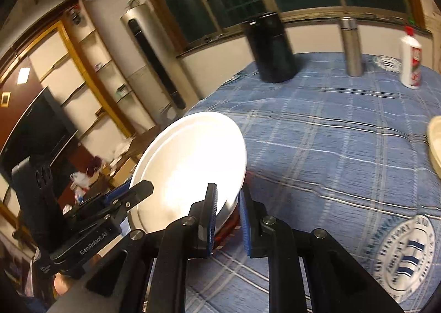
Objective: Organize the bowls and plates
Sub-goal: 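Lower the white bowl onto the stack and open the left gripper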
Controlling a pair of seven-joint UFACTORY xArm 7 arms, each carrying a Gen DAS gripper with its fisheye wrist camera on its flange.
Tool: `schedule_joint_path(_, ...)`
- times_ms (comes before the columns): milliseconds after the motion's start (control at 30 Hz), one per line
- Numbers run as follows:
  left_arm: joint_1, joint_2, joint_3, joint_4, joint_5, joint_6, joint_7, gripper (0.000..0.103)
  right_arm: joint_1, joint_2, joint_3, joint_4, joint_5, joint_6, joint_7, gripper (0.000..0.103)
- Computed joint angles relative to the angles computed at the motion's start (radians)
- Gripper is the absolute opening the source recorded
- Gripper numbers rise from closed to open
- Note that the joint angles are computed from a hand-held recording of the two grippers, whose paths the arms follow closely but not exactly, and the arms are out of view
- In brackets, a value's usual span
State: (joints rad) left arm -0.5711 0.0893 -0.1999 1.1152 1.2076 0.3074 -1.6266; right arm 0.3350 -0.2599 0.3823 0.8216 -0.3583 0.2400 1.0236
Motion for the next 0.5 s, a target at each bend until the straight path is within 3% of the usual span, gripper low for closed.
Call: schedule_joint_path(500,0.055,-0.032,-0.001,-0.081,-0.007,-0.021,-0.037,0.025,0.11,0.16,-0.057,0.096,0.014,0.016,-0.029,0.018)
